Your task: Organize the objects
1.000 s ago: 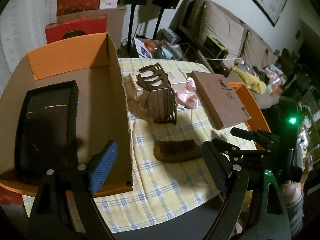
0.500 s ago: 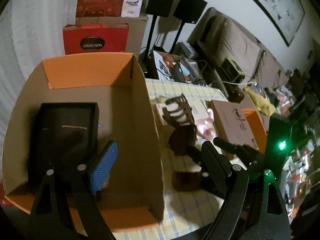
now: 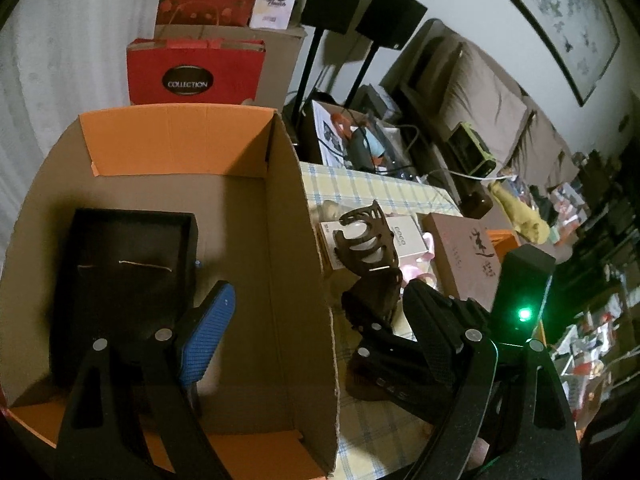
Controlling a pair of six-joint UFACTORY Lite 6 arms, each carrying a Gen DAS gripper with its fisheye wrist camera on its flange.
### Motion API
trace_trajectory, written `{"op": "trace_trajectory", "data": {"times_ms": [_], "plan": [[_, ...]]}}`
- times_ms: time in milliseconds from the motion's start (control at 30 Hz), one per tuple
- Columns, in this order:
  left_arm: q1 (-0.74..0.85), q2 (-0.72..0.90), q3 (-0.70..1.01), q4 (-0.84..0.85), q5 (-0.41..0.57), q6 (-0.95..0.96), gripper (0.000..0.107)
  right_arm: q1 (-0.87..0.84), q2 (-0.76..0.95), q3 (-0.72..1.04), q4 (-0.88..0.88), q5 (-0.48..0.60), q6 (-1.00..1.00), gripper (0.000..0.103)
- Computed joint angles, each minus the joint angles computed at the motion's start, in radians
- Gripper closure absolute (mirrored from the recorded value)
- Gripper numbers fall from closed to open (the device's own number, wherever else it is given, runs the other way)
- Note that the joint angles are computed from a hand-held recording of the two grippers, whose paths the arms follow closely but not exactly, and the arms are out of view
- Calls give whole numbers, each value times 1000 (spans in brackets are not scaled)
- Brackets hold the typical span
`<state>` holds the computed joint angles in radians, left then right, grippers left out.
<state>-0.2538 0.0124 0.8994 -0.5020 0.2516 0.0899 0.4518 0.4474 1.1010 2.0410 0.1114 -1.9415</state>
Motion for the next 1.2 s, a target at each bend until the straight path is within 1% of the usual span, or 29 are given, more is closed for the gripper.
{"op": "trace_trajectory", "data": {"times_ms": [67,133,167,200,233,333,467,533,600,733,800,833,933,1000,1133,1200], "plan": [[6,5,-1,-27,-1,26,23,1,15,6,60,-3,-54,19],[10,5,-2,-40,-1,42,23,6,30,15,64,-12,-57,20],[11,6,-2,-40,-1,42,23,8,34,18,47,-15,-45,21],[12,6,-1,-47,1,50,23,9,37,21,-11,-15,8,24],[15,7,-1,-63,3,70,23,10,36,19,-50,-12,40,33],[16,5,-4,-75,4,83,23,12,22,9,-80,-22,61,32],[11,-3,-7,-95,13,101,23,-12,-18,-14,-327,8,304,32],[2,-8,-7,-110,19,109,23,-23,-54,-33,-384,20,351,32],[1,-9,-9,-172,31,165,23,-35,-90,-47,-474,35,429,32],[15,-14,-7,-376,93,348,23,-65,-159,-70,-631,80,581,33],[22,-14,-6,-475,131,428,23,-81,-189,-76,-682,109,634,33],[37,-12,-6,-548,166,489,24,-89,-209,-82,-700,123,652,33],[72,12,3,-681,251,588,25,-103,-260,-100,-751,154,698,33],[94,40,15,-753,308,637,25,-104,-299,-118,-779,166,722,33],[99,98,51,-805,347,661,25,-96,-362,-156,-818,174,754,33],[106,124,59,-841,387,681,26,-91,-397,-177,-840,180,775,33]]}}
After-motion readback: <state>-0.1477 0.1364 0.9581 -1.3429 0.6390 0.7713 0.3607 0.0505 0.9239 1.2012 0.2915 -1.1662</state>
